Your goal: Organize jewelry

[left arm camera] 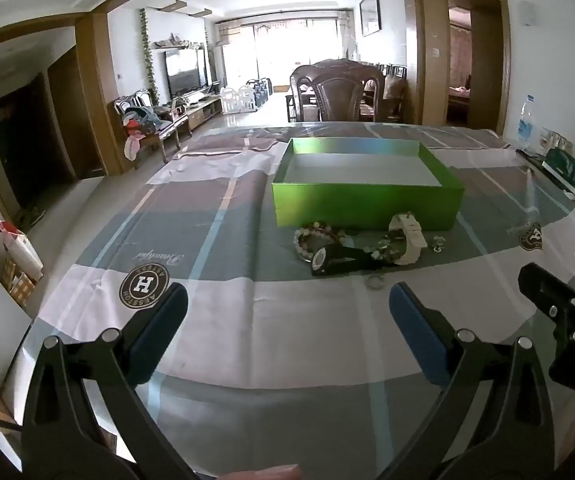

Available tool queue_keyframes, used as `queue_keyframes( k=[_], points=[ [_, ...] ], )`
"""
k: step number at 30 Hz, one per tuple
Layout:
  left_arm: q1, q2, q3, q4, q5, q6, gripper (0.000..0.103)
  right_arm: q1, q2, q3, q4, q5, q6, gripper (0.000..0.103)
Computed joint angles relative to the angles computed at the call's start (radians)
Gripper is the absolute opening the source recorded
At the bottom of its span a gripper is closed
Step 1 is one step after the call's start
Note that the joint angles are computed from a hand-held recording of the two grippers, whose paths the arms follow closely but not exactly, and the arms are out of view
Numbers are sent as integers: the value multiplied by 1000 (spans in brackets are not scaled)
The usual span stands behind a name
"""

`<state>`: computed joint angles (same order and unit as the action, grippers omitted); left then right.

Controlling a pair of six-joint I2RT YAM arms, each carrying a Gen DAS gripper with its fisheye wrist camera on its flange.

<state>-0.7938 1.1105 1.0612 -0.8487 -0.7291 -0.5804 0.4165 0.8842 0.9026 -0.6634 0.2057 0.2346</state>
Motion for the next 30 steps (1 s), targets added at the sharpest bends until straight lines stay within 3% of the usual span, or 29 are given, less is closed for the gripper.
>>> queue_keyframes(
  k=[30],
  points=[
    [1, -3, 0, 0, 7, -2, 100, 6, -12, -8, 3, 1, 6, 101]
  ],
)
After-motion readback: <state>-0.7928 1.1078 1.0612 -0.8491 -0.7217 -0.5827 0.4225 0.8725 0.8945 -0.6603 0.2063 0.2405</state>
